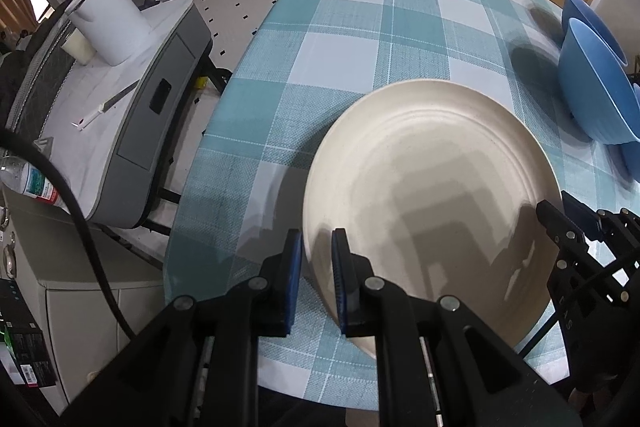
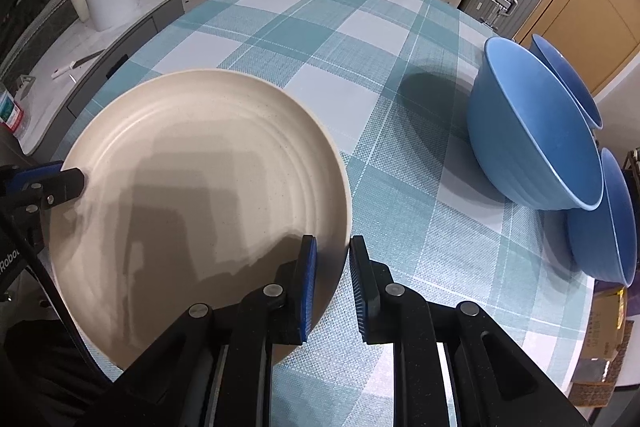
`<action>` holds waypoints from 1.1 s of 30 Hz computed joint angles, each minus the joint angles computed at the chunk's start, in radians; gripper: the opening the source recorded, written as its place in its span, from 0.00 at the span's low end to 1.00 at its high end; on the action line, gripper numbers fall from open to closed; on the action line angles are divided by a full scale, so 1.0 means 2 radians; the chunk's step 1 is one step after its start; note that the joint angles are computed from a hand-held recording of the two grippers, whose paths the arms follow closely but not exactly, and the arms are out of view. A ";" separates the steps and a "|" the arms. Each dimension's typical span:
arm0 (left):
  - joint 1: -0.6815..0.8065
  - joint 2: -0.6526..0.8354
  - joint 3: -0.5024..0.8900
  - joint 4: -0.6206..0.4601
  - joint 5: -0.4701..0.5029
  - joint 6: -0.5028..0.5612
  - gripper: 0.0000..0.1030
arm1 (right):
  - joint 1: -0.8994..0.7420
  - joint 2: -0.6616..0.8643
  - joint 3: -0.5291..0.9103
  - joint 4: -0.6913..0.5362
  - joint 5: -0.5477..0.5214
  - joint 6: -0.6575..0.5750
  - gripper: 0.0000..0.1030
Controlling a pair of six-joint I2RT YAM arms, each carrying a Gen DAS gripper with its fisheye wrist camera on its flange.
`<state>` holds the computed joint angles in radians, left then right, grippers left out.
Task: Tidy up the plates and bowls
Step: 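Lower the cream plate onto the stack and open both tools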
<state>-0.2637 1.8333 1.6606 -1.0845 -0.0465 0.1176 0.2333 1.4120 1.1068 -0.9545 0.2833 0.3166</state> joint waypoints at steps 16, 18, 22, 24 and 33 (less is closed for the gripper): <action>0.001 -0.009 -0.031 0.023 0.006 0.004 0.12 | -0.013 -0.029 -0.020 0.017 -0.013 -0.005 0.16; 0.002 -0.006 -0.027 0.018 0.009 0.006 0.13 | -0.016 -0.029 -0.022 0.018 -0.023 -0.005 0.16; 0.006 -0.001 -0.014 0.008 0.014 0.003 0.13 | -0.012 -0.022 -0.016 0.011 -0.026 -0.008 0.16; 0.008 -0.003 -0.011 0.008 0.015 0.003 0.12 | -0.009 -0.021 -0.013 0.006 -0.023 -0.009 0.16; 0.022 -0.005 0.005 0.007 0.037 -0.001 0.15 | -0.036 -0.047 -0.010 -0.006 -0.049 0.000 0.17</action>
<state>-0.2188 1.8226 1.6714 -1.0715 0.0273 0.1156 0.1606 1.3170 1.0876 -0.9663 0.1851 0.3160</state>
